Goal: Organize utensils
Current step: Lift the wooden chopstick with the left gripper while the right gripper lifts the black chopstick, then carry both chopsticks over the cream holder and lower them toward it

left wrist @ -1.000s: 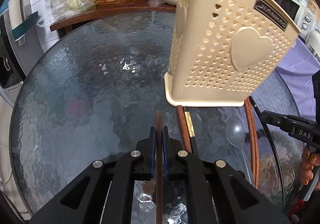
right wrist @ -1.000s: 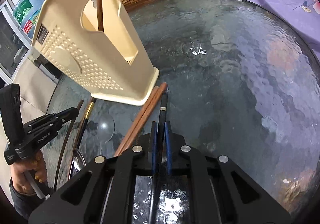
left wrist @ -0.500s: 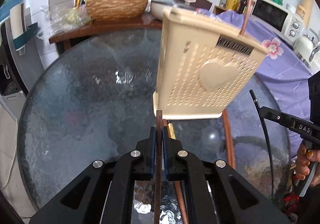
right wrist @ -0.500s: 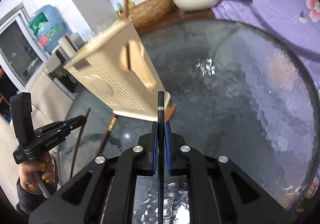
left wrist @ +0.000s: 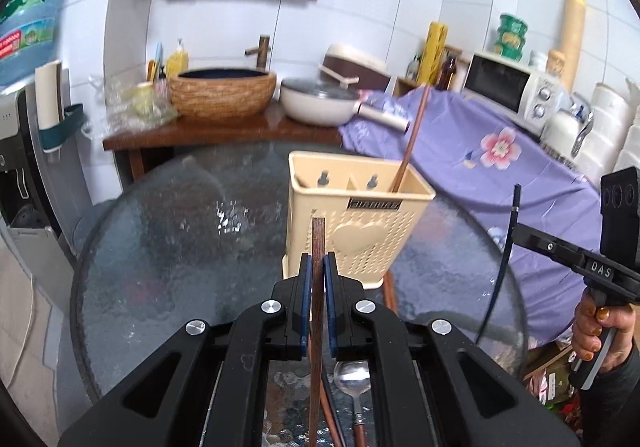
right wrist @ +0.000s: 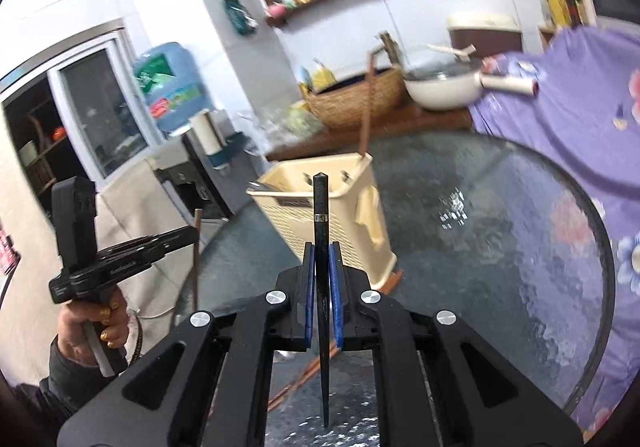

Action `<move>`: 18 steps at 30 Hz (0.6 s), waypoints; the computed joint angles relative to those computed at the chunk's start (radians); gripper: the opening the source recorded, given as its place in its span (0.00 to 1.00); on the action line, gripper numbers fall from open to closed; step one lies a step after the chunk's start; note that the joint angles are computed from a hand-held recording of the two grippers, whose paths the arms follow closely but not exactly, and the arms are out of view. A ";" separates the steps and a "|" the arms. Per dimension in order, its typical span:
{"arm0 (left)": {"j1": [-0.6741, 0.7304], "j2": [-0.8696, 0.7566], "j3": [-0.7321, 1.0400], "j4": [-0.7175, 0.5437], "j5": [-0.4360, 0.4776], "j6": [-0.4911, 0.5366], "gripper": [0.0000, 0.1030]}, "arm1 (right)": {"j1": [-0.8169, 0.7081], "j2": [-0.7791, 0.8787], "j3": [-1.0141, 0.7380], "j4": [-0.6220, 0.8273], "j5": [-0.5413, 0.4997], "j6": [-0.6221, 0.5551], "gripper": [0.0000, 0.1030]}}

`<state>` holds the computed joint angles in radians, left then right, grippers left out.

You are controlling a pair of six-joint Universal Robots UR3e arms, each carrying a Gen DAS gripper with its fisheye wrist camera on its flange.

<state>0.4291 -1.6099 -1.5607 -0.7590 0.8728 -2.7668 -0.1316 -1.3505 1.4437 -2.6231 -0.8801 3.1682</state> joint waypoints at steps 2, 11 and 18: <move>0.012 0.019 -0.008 0.004 -0.020 0.002 0.06 | -0.001 -0.026 0.015 -0.009 0.015 -0.013 0.07; 0.035 0.060 -0.013 0.004 -0.055 0.008 0.06 | 0.008 -0.011 -0.039 0.021 0.006 -0.033 0.07; 0.034 0.056 0.024 -0.014 -0.062 0.011 0.06 | 0.038 -0.001 -0.107 0.062 -0.034 -0.070 0.07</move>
<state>0.4631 -1.5536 -1.5364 -0.7728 0.8112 -2.7559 -0.0931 -1.3519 1.3368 -2.5615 -0.9142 3.0984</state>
